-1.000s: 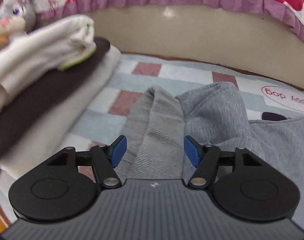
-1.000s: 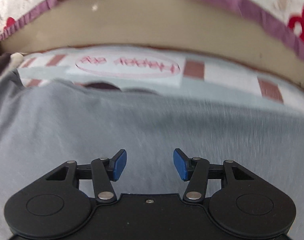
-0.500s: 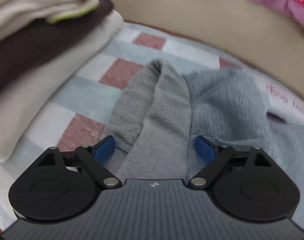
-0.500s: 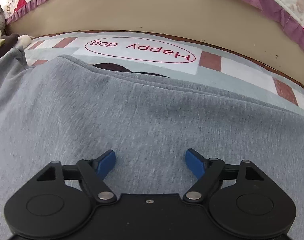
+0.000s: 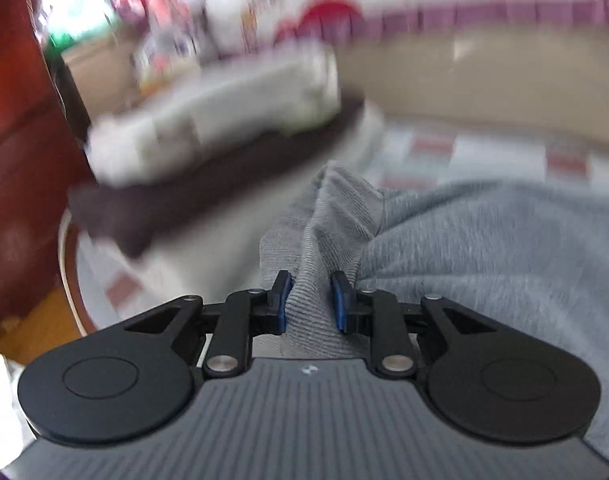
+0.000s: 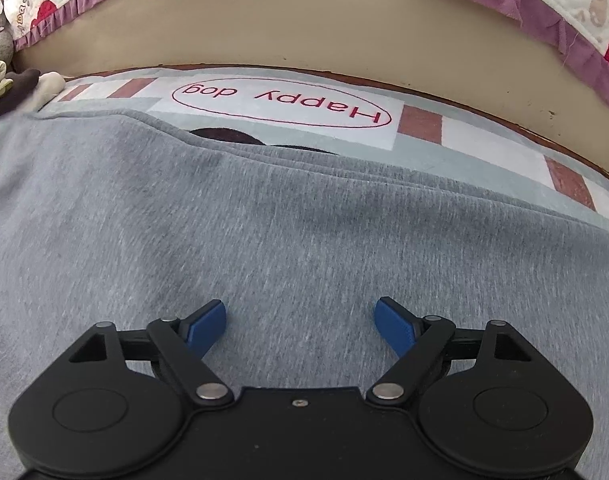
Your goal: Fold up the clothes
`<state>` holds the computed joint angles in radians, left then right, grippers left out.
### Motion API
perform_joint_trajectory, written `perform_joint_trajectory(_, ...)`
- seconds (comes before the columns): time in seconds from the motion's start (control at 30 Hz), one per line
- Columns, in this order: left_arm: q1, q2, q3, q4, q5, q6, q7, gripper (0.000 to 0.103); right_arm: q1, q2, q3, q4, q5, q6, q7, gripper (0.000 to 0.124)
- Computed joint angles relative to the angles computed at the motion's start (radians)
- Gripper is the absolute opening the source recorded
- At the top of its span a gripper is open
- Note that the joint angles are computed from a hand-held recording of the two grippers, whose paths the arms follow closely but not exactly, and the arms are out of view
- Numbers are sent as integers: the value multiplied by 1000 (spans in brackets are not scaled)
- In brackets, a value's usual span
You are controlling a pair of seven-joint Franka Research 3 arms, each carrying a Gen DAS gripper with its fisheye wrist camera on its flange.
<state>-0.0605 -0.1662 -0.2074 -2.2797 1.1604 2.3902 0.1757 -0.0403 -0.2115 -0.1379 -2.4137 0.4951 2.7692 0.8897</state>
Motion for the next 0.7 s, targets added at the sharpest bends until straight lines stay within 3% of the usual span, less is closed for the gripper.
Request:
perform_joint_trajectory(0.03, 0, 11, 8, -9, -29, 4, 25, 27, 1, 0, -1, -1, 2, 1, -3, 86)
perform_joint_trajectory(0.17, -3, -34, -21, -24, 23, -104, -6, 43, 1, -1, -1, -2, 4, 3, -8, 87)
perform_joint_trajectory(0.23, -6, -56, -33, -31, 45, -156, -18, 41, 0, 0, 1, -2, 2, 7, -6, 88)
perform_joint_trajectory(0.27, -6, -88, -20, -42, 32, -125, -19, 42, 0, 1, 2, -2, 0, 8, -3, 88)
perform_joint_trajectory(0.3, -16, -138, 16, -74, 11, -38, -32, 47, 0, 2, 3, -3, -1, 10, -1, 89)
perform_joint_trajectory(0.4, -1, -249, 82, -166, -66, 292, -36, 60, 3, 4, 4, -4, 0, 18, 0, 91)
perform_joint_trajectory(0.47, -14, -252, 126, -200, -109, 483, 9, 63, 1, 4, 6, -3, -6, 17, 7, 91)
perform_joint_trajectory(0.53, -55, -216, 182, -232, -204, 619, 99, 66, -2, 2, 8, -3, -15, 13, 15, 91)
perform_joint_trajectory(0.57, -114, -204, 228, -245, -278, 642, 166, 66, -3, 1, 8, -3, -20, 10, 19, 91)
perform_joint_trajectory(0.63, -160, -180, 242, -254, -396, 547, 246, 66, -7, -4, 6, -3, -30, -4, 22, 91)
perform_joint_trajectory(0.7, -173, -174, 247, -272, -470, 509, 320, 66, -8, -4, 7, -4, -35, -5, 26, 91)
